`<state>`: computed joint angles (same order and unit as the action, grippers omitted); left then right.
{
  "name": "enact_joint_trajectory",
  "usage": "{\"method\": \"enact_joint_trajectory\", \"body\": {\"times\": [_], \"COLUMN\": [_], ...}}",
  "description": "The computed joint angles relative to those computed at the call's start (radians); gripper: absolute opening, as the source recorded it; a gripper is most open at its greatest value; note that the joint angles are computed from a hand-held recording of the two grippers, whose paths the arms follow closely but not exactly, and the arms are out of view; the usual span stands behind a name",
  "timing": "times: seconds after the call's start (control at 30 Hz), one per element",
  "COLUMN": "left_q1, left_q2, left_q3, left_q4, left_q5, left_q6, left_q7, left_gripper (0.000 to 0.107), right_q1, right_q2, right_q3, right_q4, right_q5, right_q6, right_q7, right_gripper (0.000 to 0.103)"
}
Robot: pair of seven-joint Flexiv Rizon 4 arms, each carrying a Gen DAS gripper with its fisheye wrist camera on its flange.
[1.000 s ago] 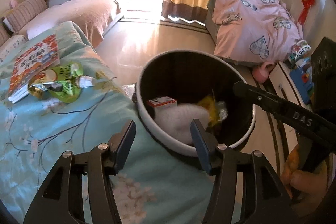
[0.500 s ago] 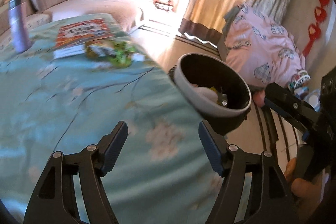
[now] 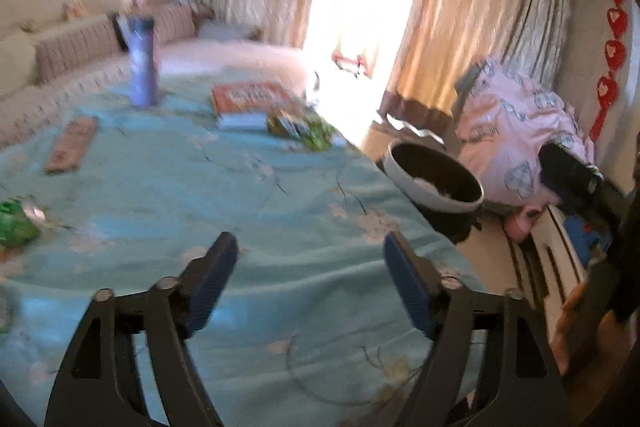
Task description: Collect trash
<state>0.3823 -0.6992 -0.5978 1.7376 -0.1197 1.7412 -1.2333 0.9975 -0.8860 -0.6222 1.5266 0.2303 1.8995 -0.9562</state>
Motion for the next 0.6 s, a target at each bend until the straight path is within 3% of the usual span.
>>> {"method": "enact_joint_trajectory", "body": {"times": [0.03,0.1,0.13,0.23,0.27,0.37,0.5,0.6], "left_q1": [-0.034,-0.090,-0.103,-0.254,-0.277,-0.289,-0.350,-0.360], "left_q2": [0.025,0.048,0.051,0.058,0.057,0.049,0.028,0.023], "left_q3": [0.049,0.141,0.164,0.352,0.382,0.418,0.498,0.518], "left_q4": [0.033,0.069,0.082,0.092,0.094,0.097,0.095,0.110], "left_q5": [-0.022,-0.003,0.011,-0.023,-0.023,0.007,-0.019,-0.019], "left_q6": [0.070,0.186,0.228,0.338,0.351,0.372,0.391,0.394], "left_q7": [-0.017,-0.094,-0.110,-0.103,-0.106,-0.148,-0.173,-0.182], "left_gripper": [0.100,0.103,0.103,0.103,0.103,0.103,0.103,0.103], "right_q1": [0.049,0.114,0.129,0.175,0.172,0.157,0.182,0.190], "right_q2": [-0.015,-0.045,-0.056,-0.098,-0.102,-0.099,-0.127,-0.134], "right_q3": [-0.065,-0.147,-0.163,-0.212,-0.201,-0.156,-0.177,-0.181], "right_q4": [0.010,0.021,0.024,0.029,0.030,0.041,0.046,0.048], "right_q5": [0.034,0.082,0.088,0.111,0.099,0.077,0.100,0.118], "right_q6": [0.013,0.023,0.025,-0.008,-0.009,0.022,0.029,0.035], "right_q7": [0.004,0.004,-0.003,0.007,0.013,0.006,-0.005,-0.010], "right_gripper": [0.103,0.103,0.103,0.103,0.103,0.103,0.103,0.103]}}
